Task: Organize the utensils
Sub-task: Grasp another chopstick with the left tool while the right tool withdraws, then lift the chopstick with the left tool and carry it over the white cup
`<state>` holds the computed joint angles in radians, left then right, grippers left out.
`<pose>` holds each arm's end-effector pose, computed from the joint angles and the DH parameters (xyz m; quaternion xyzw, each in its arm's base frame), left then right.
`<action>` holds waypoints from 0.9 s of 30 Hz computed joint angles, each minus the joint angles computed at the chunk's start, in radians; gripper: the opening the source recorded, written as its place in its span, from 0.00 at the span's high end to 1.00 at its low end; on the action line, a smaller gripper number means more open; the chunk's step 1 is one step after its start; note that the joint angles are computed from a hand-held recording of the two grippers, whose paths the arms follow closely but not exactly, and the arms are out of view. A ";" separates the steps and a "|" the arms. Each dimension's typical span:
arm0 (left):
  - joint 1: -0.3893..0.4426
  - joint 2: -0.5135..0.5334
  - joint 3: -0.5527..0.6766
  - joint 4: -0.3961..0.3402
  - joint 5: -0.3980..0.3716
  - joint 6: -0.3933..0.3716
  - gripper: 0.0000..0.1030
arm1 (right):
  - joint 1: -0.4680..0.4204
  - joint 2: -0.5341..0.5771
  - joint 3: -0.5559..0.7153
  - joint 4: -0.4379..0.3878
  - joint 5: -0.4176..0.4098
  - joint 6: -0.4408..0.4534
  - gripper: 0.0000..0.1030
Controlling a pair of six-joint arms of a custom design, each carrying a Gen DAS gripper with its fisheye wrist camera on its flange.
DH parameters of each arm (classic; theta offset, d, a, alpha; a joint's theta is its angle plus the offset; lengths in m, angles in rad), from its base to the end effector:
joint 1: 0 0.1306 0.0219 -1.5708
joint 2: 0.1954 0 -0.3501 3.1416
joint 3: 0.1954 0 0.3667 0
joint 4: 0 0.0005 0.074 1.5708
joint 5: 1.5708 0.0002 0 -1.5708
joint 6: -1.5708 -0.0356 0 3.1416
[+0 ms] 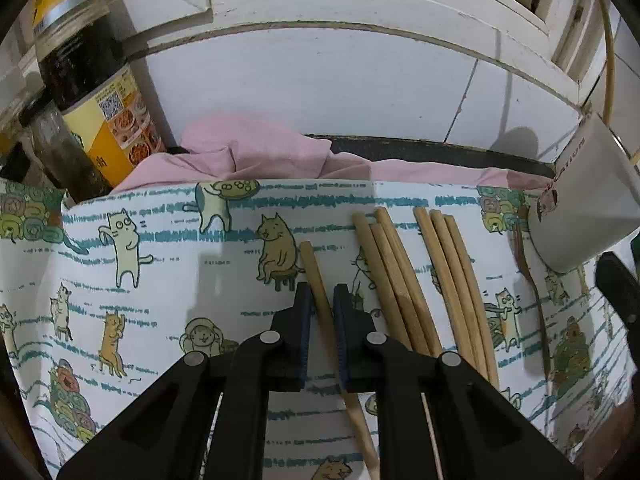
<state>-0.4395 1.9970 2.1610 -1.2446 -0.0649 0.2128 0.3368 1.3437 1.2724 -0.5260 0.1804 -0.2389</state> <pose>0.5790 -0.2702 0.3784 0.1019 0.9643 -0.0479 0.2398 0.4427 0.1477 0.3929 -0.0010 0.8813 0.0559 0.4693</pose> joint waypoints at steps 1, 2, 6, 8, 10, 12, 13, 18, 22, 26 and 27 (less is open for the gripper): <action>0.000 0.010 0.016 -0.005 -0.004 -0.007 0.90 | 0.002 0.000 0.001 0.004 0.001 -0.001 0.96; 0.000 0.011 0.018 -0.004 -0.007 -0.015 0.90 | 0.004 -0.004 -0.001 0.008 -0.001 -0.002 0.96; -0.018 0.014 0.018 0.010 -0.059 -0.061 0.90 | 0.019 -0.026 -0.023 0.047 0.002 0.020 0.97; -0.026 0.019 0.017 0.019 -0.088 -0.077 0.90 | 0.027 -0.034 -0.032 0.062 0.012 0.030 0.97; -0.028 0.021 0.020 0.019 -0.089 -0.078 0.91 | 0.030 -0.042 -0.043 0.083 0.013 0.033 0.97; -0.021 0.030 0.038 0.007 -0.062 -0.069 0.93 | 0.030 -0.049 -0.050 0.094 0.010 0.032 0.97; -0.020 0.023 0.034 0.002 -0.048 -0.062 0.94 | 0.029 -0.051 -0.051 0.097 0.011 0.032 0.97; -0.010 -0.061 -0.063 0.131 -0.011 -0.058 0.94 | 0.027 -0.035 -0.034 0.060 0.032 0.016 0.97; 0.019 -0.184 -0.205 0.328 0.088 -0.021 0.94 | 0.026 -0.031 -0.035 0.067 0.030 0.017 0.97; 0.024 -0.347 -0.422 0.604 0.093 -0.011 0.94 | 0.031 -0.039 -0.040 0.076 0.035 0.023 0.97; 0.024 -0.376 -0.460 0.664 0.090 -0.014 0.94 | 0.030 -0.036 -0.035 0.065 0.031 0.019 0.97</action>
<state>-0.4159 1.6208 1.7008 -0.5803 0.0248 0.1984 0.3668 1.3076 1.2374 -0.4611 0.2111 -0.2197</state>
